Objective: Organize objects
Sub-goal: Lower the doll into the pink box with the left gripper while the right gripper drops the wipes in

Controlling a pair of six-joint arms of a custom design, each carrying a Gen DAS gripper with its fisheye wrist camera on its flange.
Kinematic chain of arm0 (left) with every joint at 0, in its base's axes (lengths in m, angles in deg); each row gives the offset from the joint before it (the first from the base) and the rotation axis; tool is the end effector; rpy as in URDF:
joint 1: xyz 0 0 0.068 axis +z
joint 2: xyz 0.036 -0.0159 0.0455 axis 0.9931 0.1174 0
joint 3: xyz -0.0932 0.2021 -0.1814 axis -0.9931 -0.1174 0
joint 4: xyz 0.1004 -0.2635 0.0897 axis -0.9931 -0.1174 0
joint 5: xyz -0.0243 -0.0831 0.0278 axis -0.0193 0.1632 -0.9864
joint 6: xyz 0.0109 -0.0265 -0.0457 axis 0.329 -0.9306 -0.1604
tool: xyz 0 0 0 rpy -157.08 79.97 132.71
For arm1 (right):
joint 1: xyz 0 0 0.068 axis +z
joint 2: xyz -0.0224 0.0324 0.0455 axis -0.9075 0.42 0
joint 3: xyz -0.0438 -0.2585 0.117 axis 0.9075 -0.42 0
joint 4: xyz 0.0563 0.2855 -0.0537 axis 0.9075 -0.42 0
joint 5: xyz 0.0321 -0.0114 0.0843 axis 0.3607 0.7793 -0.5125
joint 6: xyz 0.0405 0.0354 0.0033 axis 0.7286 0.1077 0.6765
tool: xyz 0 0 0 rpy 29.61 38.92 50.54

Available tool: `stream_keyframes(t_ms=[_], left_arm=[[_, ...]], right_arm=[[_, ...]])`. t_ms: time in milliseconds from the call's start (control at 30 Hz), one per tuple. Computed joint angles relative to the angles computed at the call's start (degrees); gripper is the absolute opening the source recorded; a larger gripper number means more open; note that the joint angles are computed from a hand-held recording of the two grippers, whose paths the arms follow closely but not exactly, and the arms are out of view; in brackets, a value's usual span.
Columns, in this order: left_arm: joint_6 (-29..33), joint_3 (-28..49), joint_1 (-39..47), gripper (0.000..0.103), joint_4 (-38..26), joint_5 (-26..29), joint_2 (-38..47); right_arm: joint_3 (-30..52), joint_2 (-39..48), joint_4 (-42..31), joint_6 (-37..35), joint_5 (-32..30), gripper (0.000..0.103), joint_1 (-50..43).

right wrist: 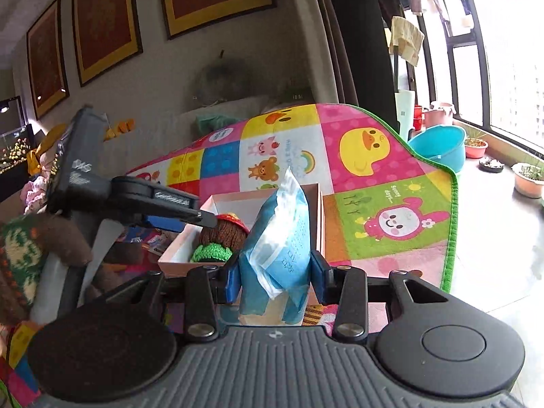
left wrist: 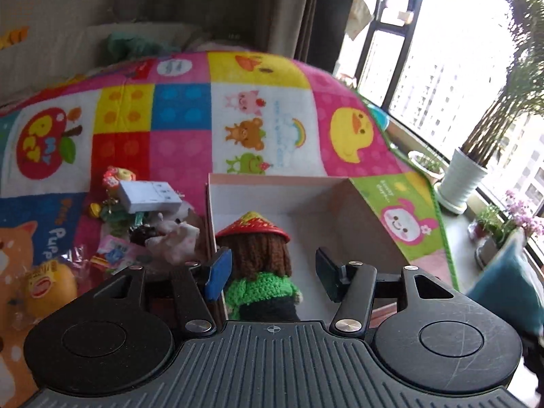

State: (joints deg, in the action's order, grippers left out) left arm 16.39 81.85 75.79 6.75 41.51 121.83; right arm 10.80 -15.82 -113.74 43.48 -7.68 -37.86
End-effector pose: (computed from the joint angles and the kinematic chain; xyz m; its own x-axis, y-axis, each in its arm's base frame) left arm 0.3170 -0.0590 0.2107 -0.5773 0.2346 -0.7821 0.5799 0.7921 -0.1904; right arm 0.1095 0.0364 0.1867 -0.3639 0.2836 -0.8872 0.2027 0.9538 0.2218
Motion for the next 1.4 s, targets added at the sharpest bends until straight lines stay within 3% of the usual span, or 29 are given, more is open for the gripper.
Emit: stream_keyframes(t_ms=[133,233,267,333,433,500,600,767,833,867,900,1000,1167,1267,1400], left_arm=[[9.3,-8.0,9.7,0.059,-0.8,11.0,-8.8],[17.8,-10.5,16.6,0.059,-6.4,16.3,-10.5],[21.0,-10.8,19.1,0.059,-8.4,17.7,-9.7],[26.7,-10.5,23.1,0.059,-12.3,19.5,-7.6],[31.0,-9.0,28.5,0.059,-14.8,21.0,-2.8],[31.5,-7.0,31.3,0.059,-15.3,22.3,0.9],[31.3,-4.5,34.9,0.059,-14.9,24.2,4.8],[32.1,-0.9,38.5,0.059,-15.9,25.9,10.1],[31.8,-0.2,38.9,0.059,-15.6,26.2,11.8],[31.4,0.0,39.0,0.059,-15.2,26.1,12.5],[31.0,0.1,39.0,0.059,-14.8,26.0,13.0],[30.4,0.0,38.8,0.059,-13.4,25.5,13.7],[34.9,0.9,38.7,0.059,-16.0,26.0,14.3],[37.4,-0.1,37.3,0.059,-16.0,24.4,13.4],[36.8,-2.2,35.5,0.059,-16.0,21.9,10.6]], right_arm=[[3.8,7.3,8.0,-3.1,-9.2,0.04,-7.9],[10.0,23.5,15.7,-3.7,-15.6,0.04,-14.5],[13.0,30.4,17.4,-3.9,-15.2,0.04,-15.4],[18.9,43.3,18.6,-3.9,-8.2,0.04,-14.1],[29.2,60.9,14.7,-2.3,-3.1,0.041,-13.9],[34.9,69.5,12.0,-1.2,-5.5,0.053,-14.8],[34.8,72.0,17.5,-0.9,-11.2,0.067,-15.5],[36.4,75.4,21.6,-4.8,-5.8,0.069,-14.2],[38.9,79.2,20.4,-7.1,-3.1,0.06,-14.1],[40.2,81.1,19.5,-8.0,-3.7,0.047,-14.8],[41.5,83.0,18.4,-8.2,-4.5,0.04,-15.7],[42.3,86.4,18.6,-6.8,-8.0,0.036,-18.1],[39.3,82.3,17.8,-5.4,-19.4,0.035,-20.5],[36.4,79.4,17.0,-6.6,-20.1,0.036,-18.9],[32.5,74.5,16.5,-7.7,-16.0,0.036,-15.6]])
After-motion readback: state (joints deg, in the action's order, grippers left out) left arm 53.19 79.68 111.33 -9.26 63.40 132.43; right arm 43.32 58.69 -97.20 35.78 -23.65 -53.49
